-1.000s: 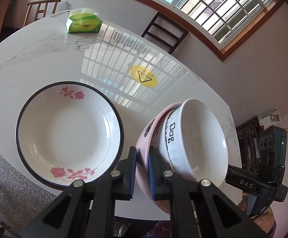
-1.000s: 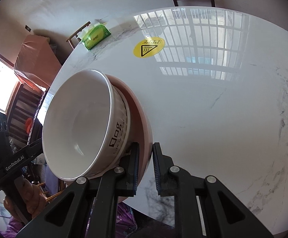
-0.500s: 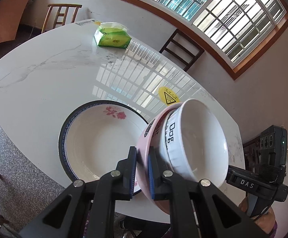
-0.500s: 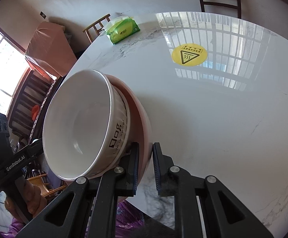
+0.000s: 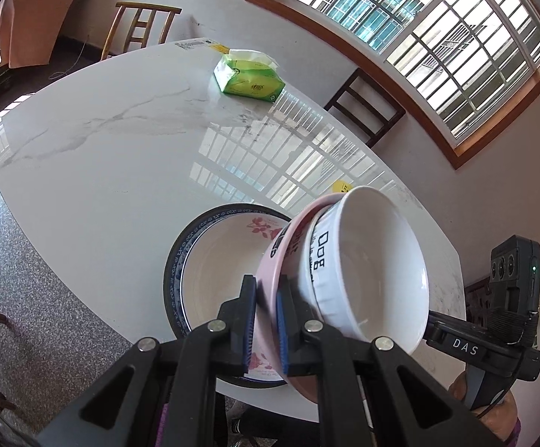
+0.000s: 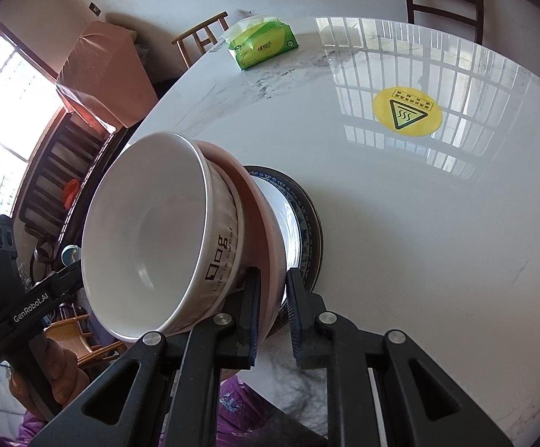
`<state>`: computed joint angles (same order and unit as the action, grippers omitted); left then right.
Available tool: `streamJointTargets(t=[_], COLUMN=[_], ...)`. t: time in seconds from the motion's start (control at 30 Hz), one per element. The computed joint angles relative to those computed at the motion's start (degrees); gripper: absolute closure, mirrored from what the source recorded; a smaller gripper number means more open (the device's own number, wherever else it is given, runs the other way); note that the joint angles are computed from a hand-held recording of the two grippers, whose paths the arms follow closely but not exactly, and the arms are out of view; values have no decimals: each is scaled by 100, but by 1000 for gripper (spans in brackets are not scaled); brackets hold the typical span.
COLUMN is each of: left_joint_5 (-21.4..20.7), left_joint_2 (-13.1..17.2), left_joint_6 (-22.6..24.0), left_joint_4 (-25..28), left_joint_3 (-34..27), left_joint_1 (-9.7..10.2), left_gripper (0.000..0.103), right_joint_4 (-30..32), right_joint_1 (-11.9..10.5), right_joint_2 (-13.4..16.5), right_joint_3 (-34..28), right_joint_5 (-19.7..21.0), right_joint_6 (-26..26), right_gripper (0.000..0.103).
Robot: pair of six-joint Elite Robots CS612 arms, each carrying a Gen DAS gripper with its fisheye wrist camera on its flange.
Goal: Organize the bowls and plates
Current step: 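Lower the nested bowl stack onto the rose-print plate stack with the left gripper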
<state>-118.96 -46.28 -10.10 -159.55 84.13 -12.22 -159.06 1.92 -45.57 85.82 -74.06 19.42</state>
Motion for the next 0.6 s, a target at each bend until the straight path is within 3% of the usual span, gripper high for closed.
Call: streamJointTargets(t=[0.6], left_joint_5=[27], left_joint_2=[201], left_joint_6=[-52], left_joint_4=[233], left_joint_3=[-225], left_joint_1=[68], left_gripper=[95], right_joint_4=[374], right_joint_1=[74], right_joint_2=[129], right_joint_3=[-249], right_joint_5=[7], right_joint_6=[-68], right_gripper=[87])
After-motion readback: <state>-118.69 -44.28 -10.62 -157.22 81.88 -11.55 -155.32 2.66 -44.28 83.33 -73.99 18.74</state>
